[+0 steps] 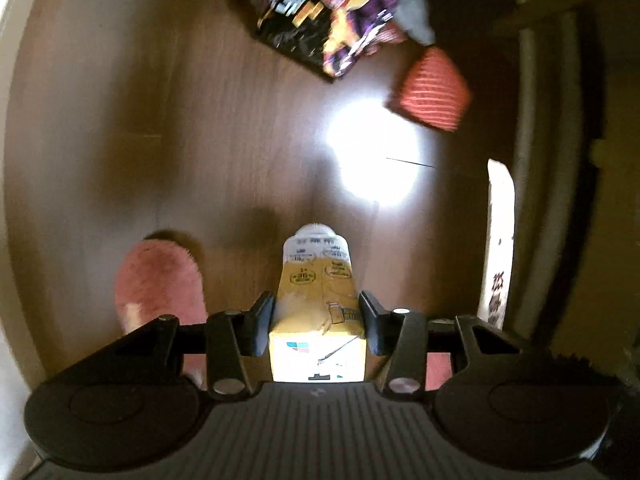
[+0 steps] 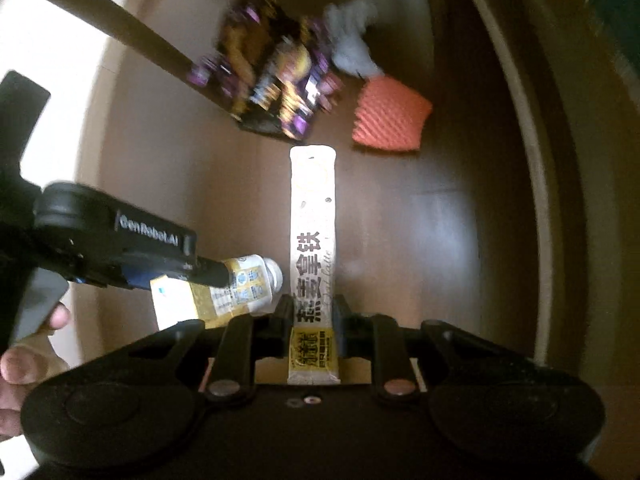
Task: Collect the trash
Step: 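Lift both tools and carry carton and stick over the wastebasket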
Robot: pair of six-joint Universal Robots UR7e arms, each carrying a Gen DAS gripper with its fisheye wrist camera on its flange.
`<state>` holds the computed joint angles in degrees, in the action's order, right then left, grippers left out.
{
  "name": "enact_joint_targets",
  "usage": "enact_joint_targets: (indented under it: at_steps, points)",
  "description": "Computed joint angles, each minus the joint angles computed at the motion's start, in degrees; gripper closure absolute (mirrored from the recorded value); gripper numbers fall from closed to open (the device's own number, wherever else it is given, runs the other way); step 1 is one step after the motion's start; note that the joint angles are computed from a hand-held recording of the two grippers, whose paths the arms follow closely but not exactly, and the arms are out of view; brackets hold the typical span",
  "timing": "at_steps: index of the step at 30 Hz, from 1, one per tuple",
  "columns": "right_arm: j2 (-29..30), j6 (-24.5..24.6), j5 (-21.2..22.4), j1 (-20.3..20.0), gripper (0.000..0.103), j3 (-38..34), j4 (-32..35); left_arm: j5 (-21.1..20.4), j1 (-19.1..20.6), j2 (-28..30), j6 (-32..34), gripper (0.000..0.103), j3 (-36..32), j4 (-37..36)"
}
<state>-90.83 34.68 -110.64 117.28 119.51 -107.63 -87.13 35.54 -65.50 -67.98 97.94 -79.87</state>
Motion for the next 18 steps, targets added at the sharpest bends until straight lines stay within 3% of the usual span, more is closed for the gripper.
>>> enact_joint_targets:
  at_steps: [4, 9, 12, 18]
  points:
    - [1.08, 2.4, 0.03, 4.55, 0.083, -9.96, 6.71, 0.06, -2.77, 1.17, 0.18, 0.059, -11.79, 7.83]
    - [4.58, 4.77, -3.28, 9.93, 0.083, -25.43, 15.08, 2.76, -5.33, 4.78, 0.13, 0.059, -29.86, 17.8]
    - [8.51, 5.66, -5.98, 12.84, 0.083, -36.68, 19.64, 5.24, -6.84, 9.28, -0.08, 0.059, -43.24, 23.61]
    - [18.32, 5.07, -9.19, 16.88, 0.083, -60.03, 27.46, 9.69, -8.94, 22.86, -1.73, 0.059, -78.36, 34.33]
